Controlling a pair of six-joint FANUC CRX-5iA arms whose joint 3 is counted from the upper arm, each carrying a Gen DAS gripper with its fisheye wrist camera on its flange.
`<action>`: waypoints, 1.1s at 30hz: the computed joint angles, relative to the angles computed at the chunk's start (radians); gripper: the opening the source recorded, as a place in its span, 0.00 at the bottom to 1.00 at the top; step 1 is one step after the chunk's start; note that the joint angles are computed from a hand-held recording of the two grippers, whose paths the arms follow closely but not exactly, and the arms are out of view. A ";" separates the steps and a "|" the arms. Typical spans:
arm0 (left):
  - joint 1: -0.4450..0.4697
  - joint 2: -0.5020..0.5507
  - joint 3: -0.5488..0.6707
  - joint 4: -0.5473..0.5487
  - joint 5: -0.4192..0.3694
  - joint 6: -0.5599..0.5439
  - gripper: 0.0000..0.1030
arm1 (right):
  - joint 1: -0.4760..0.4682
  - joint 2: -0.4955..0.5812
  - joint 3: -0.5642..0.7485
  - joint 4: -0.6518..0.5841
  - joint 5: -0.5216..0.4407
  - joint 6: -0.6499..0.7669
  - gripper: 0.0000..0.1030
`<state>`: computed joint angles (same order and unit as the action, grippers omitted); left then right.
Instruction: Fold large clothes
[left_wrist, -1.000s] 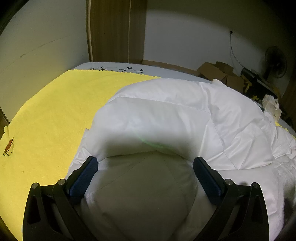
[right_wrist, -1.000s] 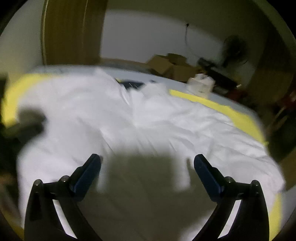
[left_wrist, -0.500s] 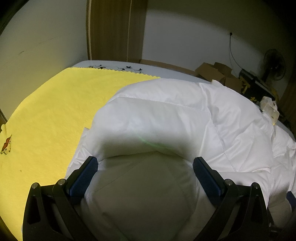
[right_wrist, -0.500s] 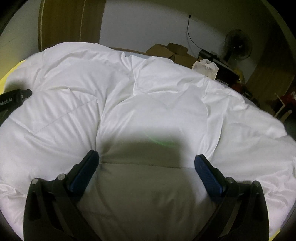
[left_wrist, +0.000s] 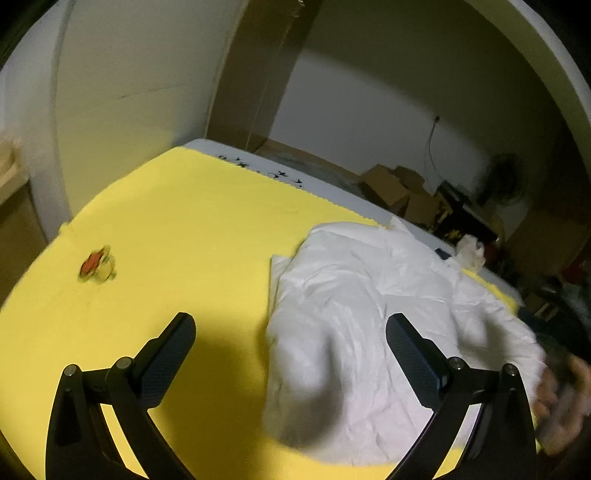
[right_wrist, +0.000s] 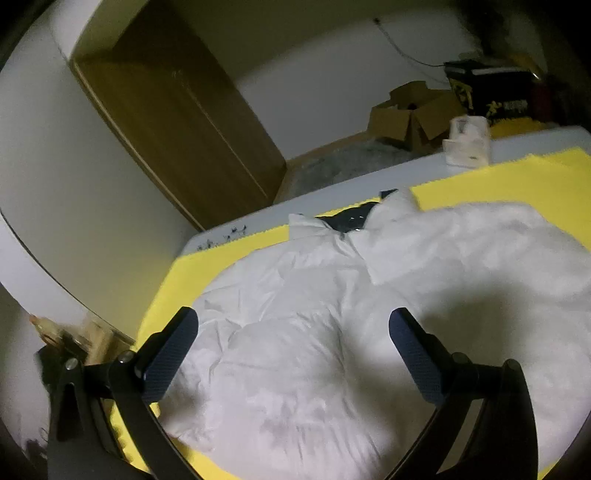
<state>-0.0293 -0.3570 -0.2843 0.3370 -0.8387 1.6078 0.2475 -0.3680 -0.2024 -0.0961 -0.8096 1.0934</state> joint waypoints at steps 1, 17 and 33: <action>0.025 -0.035 -0.033 0.044 -0.011 -0.029 1.00 | 0.031 0.038 0.005 0.085 0.003 -0.059 1.00; 0.095 -0.142 -0.133 0.098 -0.086 -0.087 1.00 | 0.023 0.416 0.193 0.186 -0.178 -0.052 0.00; 0.083 -0.154 -0.187 0.166 -0.044 -0.042 1.00 | 0.177 0.077 -0.122 0.268 -0.221 -0.210 0.00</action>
<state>0.0538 -0.5107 -0.4710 0.5026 -0.8830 1.5657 0.4247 -0.2912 -0.3247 0.1722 -1.0303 0.8836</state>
